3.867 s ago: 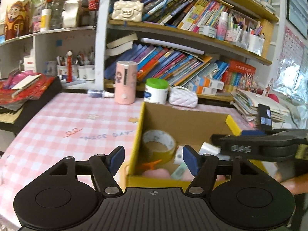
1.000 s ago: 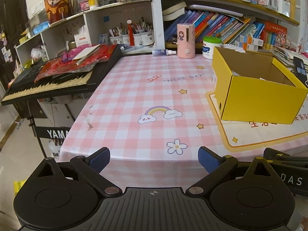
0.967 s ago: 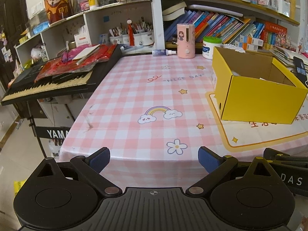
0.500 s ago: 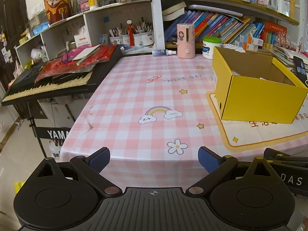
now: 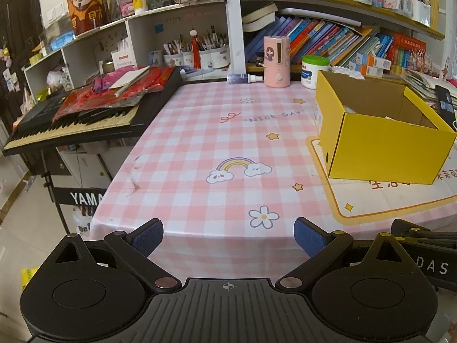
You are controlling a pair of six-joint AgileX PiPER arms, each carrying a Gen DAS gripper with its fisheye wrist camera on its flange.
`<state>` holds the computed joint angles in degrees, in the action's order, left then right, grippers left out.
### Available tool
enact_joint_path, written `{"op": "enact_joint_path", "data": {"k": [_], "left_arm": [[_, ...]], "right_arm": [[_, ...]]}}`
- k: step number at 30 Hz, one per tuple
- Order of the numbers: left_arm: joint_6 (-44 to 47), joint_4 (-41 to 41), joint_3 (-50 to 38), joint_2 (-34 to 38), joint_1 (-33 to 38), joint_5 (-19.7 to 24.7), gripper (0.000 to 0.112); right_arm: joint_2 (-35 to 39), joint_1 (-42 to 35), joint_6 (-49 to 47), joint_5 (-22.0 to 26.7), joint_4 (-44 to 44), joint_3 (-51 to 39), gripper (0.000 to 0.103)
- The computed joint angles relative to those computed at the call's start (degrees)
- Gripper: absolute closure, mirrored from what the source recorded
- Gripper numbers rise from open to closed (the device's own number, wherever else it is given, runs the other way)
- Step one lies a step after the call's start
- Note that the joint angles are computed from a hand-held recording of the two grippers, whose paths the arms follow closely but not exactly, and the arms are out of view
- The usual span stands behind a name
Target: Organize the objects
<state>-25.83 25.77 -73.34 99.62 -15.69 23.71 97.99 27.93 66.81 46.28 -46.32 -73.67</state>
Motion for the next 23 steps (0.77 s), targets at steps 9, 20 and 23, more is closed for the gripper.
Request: {"op": "enact_joint_path", "data": {"k": [9,20,23], "left_arm": [[1.0,-1.2,-0.1,-0.6,-0.2,0.8,0.013],[4.5,-6.2,0.1,-0.8,0.8,0.1,0.013],[5.0,-6.7,-0.1,-0.6,0.9,-0.1,0.013]], "right_arm": [[-0.1,-0.1,-0.1,0.0,-0.1,0.1,0.000],[-1.1,1.0,1.0,0.9,-1.0,0.5,0.000],[-1.1,1.0,0.9,1.0,-1.0,0.4,0.000]]}}
